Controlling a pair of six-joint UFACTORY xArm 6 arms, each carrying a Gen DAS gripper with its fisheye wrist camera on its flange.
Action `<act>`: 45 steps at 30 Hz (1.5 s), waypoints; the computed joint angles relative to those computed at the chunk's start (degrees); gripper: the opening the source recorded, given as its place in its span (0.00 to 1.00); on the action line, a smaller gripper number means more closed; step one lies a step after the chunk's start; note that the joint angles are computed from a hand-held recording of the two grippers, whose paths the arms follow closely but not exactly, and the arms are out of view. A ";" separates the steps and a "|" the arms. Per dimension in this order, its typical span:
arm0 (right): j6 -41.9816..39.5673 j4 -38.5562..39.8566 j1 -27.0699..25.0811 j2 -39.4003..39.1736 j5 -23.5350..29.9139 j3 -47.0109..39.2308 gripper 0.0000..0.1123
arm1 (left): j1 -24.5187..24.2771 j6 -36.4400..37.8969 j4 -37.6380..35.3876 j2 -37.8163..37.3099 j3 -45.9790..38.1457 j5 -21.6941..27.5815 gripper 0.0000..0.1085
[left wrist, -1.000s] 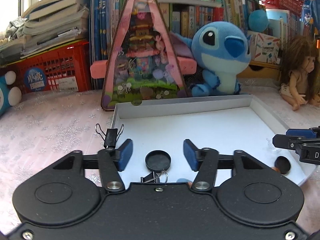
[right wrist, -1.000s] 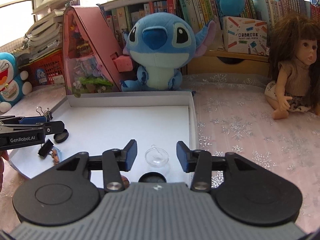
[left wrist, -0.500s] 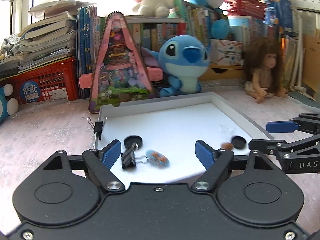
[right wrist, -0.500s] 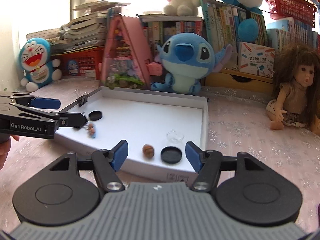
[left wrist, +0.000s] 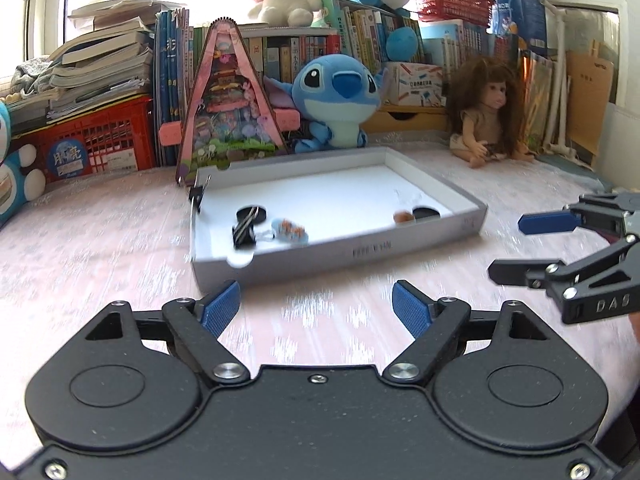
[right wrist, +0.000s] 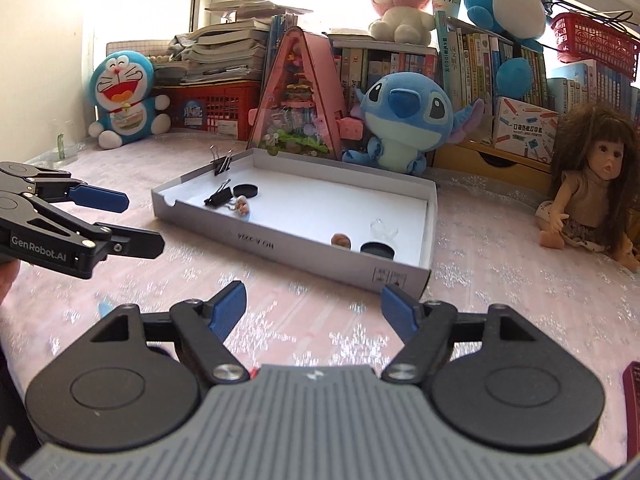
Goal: Organize rigid objects
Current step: 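Move the left gripper to the blue hair clip while the right gripper approaches the red crayon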
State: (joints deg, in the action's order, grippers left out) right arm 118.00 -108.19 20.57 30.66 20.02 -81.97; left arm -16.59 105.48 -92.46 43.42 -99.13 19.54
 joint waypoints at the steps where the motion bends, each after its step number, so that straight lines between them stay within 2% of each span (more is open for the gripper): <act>1: 0.51 -0.46 0.21 -0.78 0.14 1.20 0.75 | 0.29 1.32 -0.94 -1.04 1.71 0.20 0.76; 12: 2.08 0.42 2.28 -6.48 2.56 10.83 0.75 | 2.67 4.14 -1.72 -7.29 12.68 2.06 0.76; 20: 1.52 0.51 2.73 -6.65 2.14 11.74 0.75 | 1.53 10.15 -3.47 -8.95 15.92 1.79 0.76; 25: 0.68 0.83 3.00 -5.39 1.82 10.85 0.75 | 0.21 12.97 -5.65 -8.07 15.22 -0.50 0.76; 45: -0.40 1.86 2.22 -3.78 1.81 9.41 0.76 | 0.18 11.06 -6.56 -3.74 9.50 -5.10 0.76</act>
State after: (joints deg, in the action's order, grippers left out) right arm 117.61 -106.33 22.79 26.88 21.83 -72.57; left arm -16.41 116.54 -99.03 39.68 -89.63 14.44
